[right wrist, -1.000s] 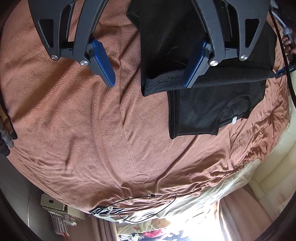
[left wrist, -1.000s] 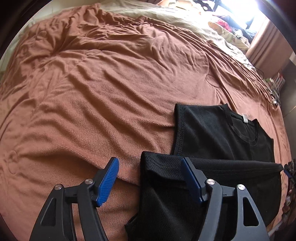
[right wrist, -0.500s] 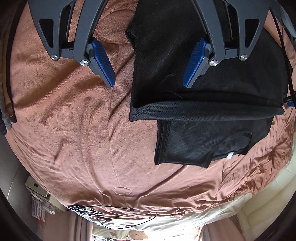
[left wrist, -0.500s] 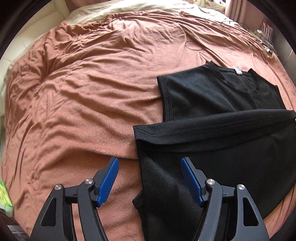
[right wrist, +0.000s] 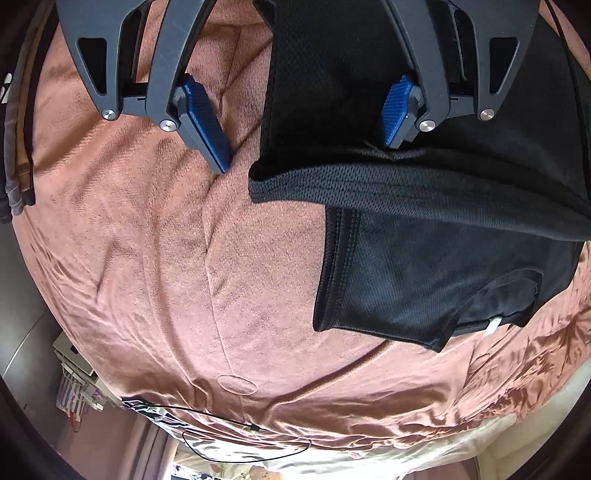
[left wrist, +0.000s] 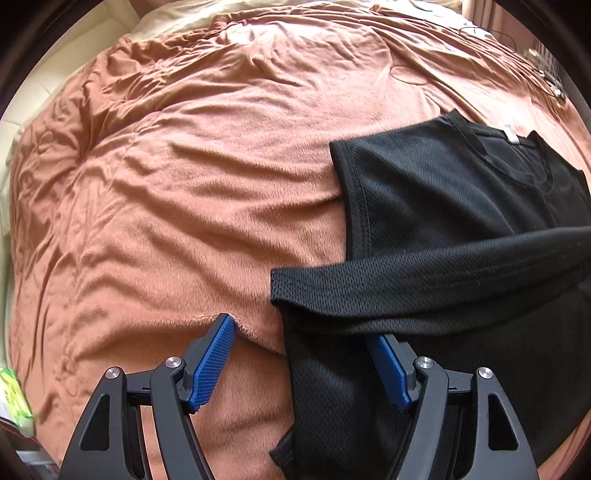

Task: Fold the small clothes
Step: 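Close both grippers on the folded edge of the shirt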

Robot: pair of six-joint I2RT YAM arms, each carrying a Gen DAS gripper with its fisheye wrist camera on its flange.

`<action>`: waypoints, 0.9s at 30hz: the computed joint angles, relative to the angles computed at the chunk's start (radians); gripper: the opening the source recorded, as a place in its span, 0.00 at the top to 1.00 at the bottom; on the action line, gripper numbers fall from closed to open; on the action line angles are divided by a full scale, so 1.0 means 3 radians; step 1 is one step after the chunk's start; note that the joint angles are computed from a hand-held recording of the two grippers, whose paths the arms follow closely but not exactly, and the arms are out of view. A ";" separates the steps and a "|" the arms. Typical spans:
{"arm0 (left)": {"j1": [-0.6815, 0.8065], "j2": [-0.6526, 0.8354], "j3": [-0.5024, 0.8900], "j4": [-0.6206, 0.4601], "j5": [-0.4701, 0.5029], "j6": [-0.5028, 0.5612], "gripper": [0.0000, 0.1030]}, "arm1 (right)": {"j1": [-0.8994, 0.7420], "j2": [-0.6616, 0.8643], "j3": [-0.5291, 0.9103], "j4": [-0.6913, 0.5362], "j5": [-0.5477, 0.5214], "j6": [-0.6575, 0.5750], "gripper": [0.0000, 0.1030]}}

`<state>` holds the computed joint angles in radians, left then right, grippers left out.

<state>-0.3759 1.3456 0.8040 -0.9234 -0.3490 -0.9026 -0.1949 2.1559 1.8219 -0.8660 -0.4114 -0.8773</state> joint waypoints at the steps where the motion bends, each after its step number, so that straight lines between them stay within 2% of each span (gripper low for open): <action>1: 0.0051 0.0011 0.0006 0.0032 0.0001 0.0039 0.28 | 0.0032 0.0035 0.0040 0.0018 0.0007 0.0062 0.28; 8: 0.0382 0.0147 0.0052 0.0318 -0.0018 0.0221 0.28 | 0.0183 0.0186 0.0164 0.0220 0.0035 0.0403 0.28; 12: 0.0469 0.0230 0.0091 0.0368 -0.0125 0.0186 0.28 | 0.0210 0.0217 0.0194 0.0353 0.0046 0.0605 0.28; 15: 0.0531 0.0154 0.0035 0.0398 -0.0182 0.0109 0.38 | 0.0178 0.0197 0.0198 0.0366 -0.0040 0.0677 0.39; 17: 0.0597 -0.0053 -0.0097 0.0508 -0.0089 0.0107 0.45 | 0.0110 0.0282 0.0387 0.0137 -0.0242 0.0639 0.43; 19: 0.0645 -0.0249 -0.0205 0.0579 -0.0015 0.0132 0.48 | 0.0036 0.0374 0.0576 -0.0092 -0.0441 0.0574 0.45; 23: 0.0736 -0.0421 -0.0282 0.0617 0.0170 0.0181 0.48 | -0.0060 0.0694 0.1144 -0.0669 -0.0626 0.0425 0.59; 27: 0.0787 -0.0537 -0.0335 0.0661 0.0290 0.0158 0.49 | -0.0094 0.1014 0.1693 -0.1073 -0.0683 0.0368 0.61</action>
<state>-0.1399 1.1845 0.7034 -0.7250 -0.2619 -0.8551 -0.2231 2.4602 2.3298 -1.1879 -0.6163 -0.7668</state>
